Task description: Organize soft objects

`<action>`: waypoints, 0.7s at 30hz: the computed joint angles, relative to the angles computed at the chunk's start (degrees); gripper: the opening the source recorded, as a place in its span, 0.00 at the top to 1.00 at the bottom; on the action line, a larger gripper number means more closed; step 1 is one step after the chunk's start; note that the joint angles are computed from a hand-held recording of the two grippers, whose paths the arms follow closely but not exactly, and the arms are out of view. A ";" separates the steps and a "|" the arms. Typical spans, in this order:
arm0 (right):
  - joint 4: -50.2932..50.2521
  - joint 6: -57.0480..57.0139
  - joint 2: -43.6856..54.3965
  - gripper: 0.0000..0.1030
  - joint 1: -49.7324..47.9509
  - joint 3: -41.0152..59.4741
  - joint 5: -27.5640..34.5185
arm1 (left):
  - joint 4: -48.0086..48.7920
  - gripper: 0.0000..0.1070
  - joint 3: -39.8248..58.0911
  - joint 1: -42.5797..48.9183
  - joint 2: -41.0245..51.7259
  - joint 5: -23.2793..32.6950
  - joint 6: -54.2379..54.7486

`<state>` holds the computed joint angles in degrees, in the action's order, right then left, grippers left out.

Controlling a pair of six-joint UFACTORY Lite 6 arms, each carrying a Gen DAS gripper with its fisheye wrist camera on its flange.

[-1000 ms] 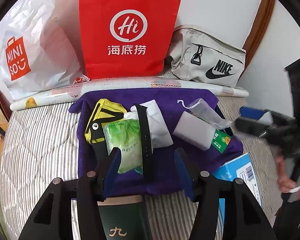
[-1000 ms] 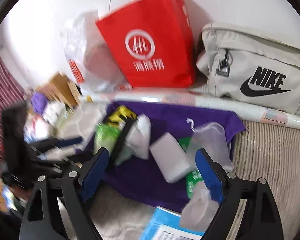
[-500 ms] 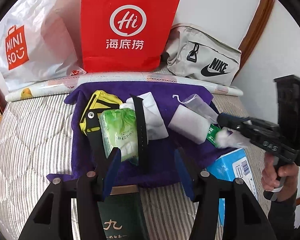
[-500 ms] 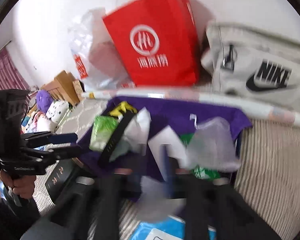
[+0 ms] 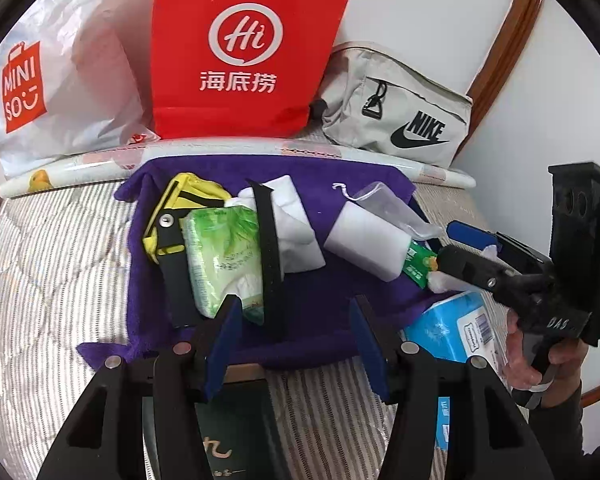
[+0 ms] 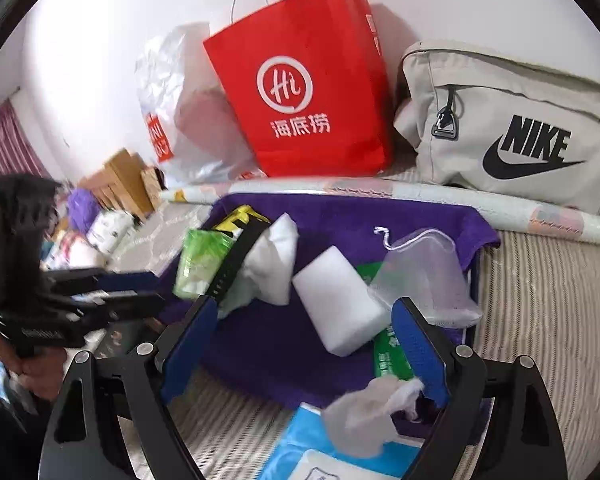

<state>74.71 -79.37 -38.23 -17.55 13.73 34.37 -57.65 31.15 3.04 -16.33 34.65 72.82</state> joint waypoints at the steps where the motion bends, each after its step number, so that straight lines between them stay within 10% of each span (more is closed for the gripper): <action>1: -0.55 0.94 -0.36 0.14 -1.18 0.32 1.65 | -1.66 0.50 -0.44 0.06 0.02 0.46 1.60; 8: -3.80 6.10 -11.60 0.14 -7.36 0.94 13.10 | -3.89 0.50 -0.28 -1.69 1.43 -0.15 1.67; 14: -10.04 11.49 -19.50 0.00 2.90 2.43 1.26 | -3.15 0.50 -0.03 -1.15 1.41 0.22 0.35; 15: -14.39 15.40 -14.40 0.04 8.47 3.14 -4.73 | -2.93 0.50 0.09 -1.12 1.54 0.19 0.05; 18: -19.79 19.44 0.88 0.59 13.68 6.95 -10.95 | -3.09 0.50 -0.42 -0.16 0.71 0.88 0.62; 21: -8.46 8.16 2.32 0.36 7.03 5.99 -4.16 | -2.71 0.50 -0.47 0.58 0.83 0.82 0.84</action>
